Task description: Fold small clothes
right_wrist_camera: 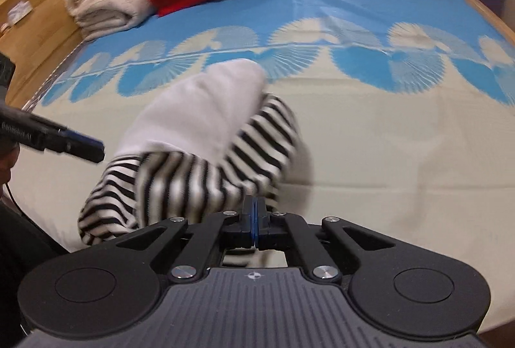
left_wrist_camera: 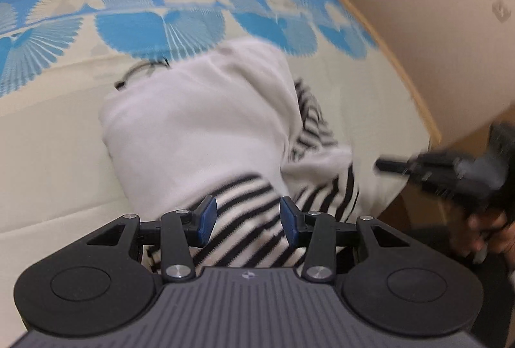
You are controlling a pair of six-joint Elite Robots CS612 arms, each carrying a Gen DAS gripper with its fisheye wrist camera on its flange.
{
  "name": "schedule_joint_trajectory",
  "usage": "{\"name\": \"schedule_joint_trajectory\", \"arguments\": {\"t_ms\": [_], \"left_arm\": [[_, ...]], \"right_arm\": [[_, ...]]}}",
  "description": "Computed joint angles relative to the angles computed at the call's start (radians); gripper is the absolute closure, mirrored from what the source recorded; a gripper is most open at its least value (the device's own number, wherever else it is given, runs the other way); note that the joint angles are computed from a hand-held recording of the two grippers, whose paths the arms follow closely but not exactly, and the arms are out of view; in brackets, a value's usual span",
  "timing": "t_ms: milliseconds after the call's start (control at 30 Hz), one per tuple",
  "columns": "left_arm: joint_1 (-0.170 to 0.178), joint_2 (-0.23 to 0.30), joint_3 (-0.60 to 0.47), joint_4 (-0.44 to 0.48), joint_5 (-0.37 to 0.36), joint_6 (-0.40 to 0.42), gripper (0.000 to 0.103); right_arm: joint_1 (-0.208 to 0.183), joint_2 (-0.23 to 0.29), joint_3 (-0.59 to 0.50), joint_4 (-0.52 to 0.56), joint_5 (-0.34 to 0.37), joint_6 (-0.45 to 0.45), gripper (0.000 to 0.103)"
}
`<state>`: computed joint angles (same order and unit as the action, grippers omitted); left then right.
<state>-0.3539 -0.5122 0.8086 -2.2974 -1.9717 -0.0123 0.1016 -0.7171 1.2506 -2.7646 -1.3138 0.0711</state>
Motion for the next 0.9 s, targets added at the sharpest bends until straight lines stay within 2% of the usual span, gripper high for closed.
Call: {"name": "schedule_joint_trajectory", "arguments": {"t_ms": [67,100,133,200,233,267,333,400,467,567,600,633,733,833,900], "left_arm": [[-0.013,0.012,-0.019,0.068,0.042,0.042,0.057],[-0.026,0.017,-0.025,0.105,0.089,0.088,0.057],[-0.039,0.014,-0.015,0.109,0.132,0.146,0.056],[-0.056,0.008,0.010,0.080,0.174,0.231,0.052],[-0.056,0.009,0.008,0.074,0.167,0.225,0.052],[-0.051,0.015,-0.003,0.074,0.147,0.193,0.052],[-0.032,0.024,-0.021,0.054,0.081,0.078,0.052],[-0.015,0.018,-0.008,-0.010,0.050,-0.012,0.052],[-0.007,0.010,0.006,-0.046,0.048,-0.052,0.052],[0.001,-0.001,0.019,-0.058,0.060,-0.081,0.052],[0.001,-0.003,0.022,-0.062,0.063,-0.084,0.052],[0.001,-0.001,0.018,-0.062,0.067,-0.085,0.052],[-0.001,0.005,0.004,-0.061,0.080,-0.079,0.052],[-0.003,0.004,0.000,-0.060,0.056,-0.064,0.052],[-0.007,0.007,-0.008,-0.042,0.041,-0.037,0.052]], "right_arm": [[-0.015,-0.009,0.026,-0.053,0.060,0.033,0.100],[-0.017,-0.008,0.032,-0.080,0.068,0.051,0.091],[-0.017,-0.007,0.030,-0.095,0.073,0.063,0.068],[-0.013,0.000,0.024,-0.149,0.084,0.090,0.040],[-0.009,0.006,0.016,-0.166,0.094,0.098,0.039],[-0.006,0.015,-0.002,-0.165,0.111,0.105,0.039],[0.006,0.038,-0.051,-0.117,0.138,0.098,0.039],[0.027,0.062,-0.106,-0.028,0.116,0.029,0.039],[0.055,0.088,-0.168,0.087,0.034,-0.061,0.041],[0.086,0.113,-0.215,0.164,-0.107,-0.165,0.058],[0.087,0.111,-0.209,0.161,-0.129,-0.173,0.078],[0.083,0.105,-0.195,0.149,-0.122,-0.168,0.091],[0.052,0.066,-0.114,0.034,-0.060,-0.115,0.093],[0.006,0.015,-0.006,-0.105,0.029,0.006,0.094],[-0.012,-0.013,0.047,-0.118,0.016,0.030,0.095]]}}
